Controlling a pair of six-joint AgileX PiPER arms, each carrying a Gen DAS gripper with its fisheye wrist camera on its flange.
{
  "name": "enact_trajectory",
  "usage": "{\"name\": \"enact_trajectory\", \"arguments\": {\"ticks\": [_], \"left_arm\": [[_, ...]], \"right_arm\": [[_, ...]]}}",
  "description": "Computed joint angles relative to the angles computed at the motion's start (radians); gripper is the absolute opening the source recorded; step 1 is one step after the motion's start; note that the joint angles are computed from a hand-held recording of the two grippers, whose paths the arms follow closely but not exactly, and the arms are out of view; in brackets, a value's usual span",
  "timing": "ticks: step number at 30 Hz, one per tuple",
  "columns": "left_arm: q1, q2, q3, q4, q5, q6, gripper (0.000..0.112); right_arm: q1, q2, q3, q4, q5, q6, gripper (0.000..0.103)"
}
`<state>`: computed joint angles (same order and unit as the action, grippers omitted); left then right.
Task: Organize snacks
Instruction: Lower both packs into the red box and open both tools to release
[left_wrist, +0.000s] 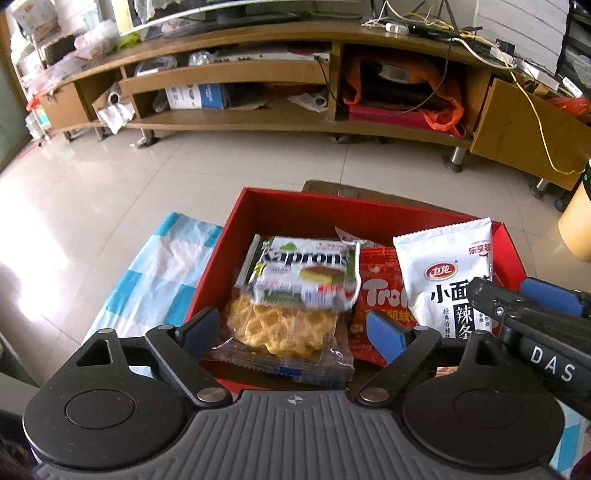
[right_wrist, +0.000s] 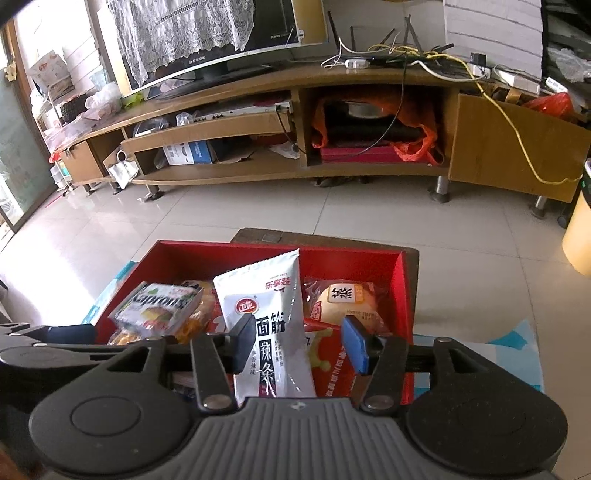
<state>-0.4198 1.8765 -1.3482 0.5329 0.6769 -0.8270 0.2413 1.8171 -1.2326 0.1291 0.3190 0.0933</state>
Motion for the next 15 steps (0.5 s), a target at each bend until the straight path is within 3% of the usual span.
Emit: {"name": "enact_trajectory", "arguments": {"ticks": [15], "left_arm": [[-0.042,-0.071,0.051,0.061,0.002,-0.045,0.102]], "right_arm": [[-0.020,-0.110,0.089,-0.026,-0.010,0.040,0.054]]}}
